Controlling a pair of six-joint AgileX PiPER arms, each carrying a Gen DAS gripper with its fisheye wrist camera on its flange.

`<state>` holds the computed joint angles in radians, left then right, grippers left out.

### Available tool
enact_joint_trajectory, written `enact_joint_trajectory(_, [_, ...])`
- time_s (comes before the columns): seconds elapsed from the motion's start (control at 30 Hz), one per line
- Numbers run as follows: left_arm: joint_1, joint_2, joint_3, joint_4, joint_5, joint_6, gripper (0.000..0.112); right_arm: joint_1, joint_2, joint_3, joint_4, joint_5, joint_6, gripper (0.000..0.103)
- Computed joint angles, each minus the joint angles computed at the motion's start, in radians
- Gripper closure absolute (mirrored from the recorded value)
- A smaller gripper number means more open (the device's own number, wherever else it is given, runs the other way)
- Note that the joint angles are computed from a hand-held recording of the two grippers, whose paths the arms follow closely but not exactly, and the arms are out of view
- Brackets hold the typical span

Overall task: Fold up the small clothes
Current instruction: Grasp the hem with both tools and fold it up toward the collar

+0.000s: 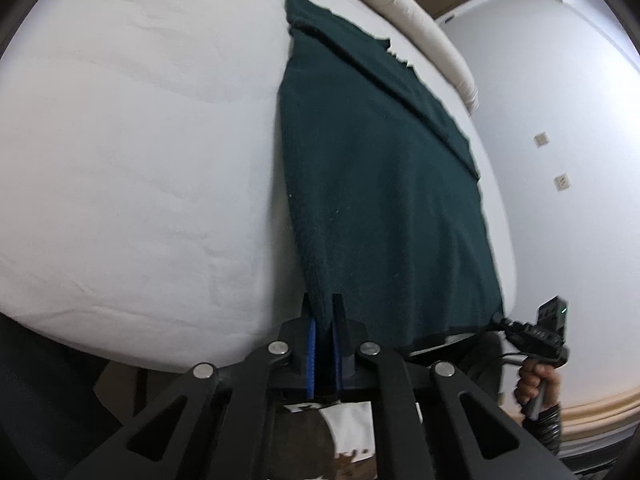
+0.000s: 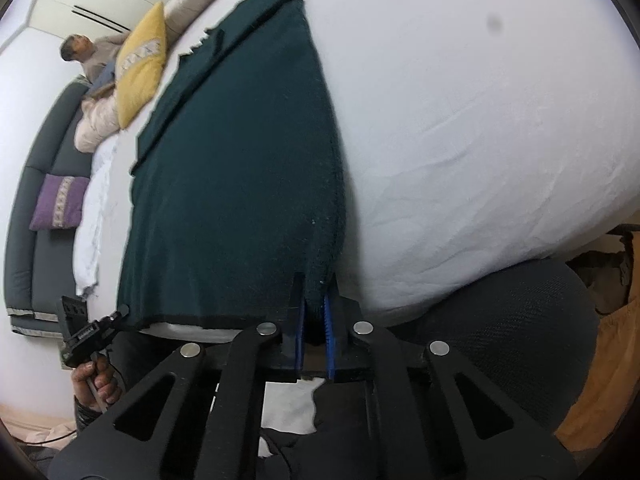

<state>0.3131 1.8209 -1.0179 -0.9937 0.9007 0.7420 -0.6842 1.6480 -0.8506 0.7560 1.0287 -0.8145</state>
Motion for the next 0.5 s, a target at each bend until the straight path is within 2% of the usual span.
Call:
enact_joint_trajectory(0.27, [0.151,0.021,-0.005,-0.248,0.187,0.113,0.105,-0.105,0.000,-0.059,0.243,0.169,-0.100,0.097])
enact_joint_trajectory(0.37, [0.167,0.039,-0.011,-0.303,0.218,0.118,0.105,-0.101,0.019,-0.087,0.263,0.165,-0.074,0.097])
enact_joint_trajectory(0.5, [0.160,0.050,-0.028,-0.338,0.223,0.104,0.105,-0.088,0.025,-0.106,0.323,0.171,-0.076,0.097])
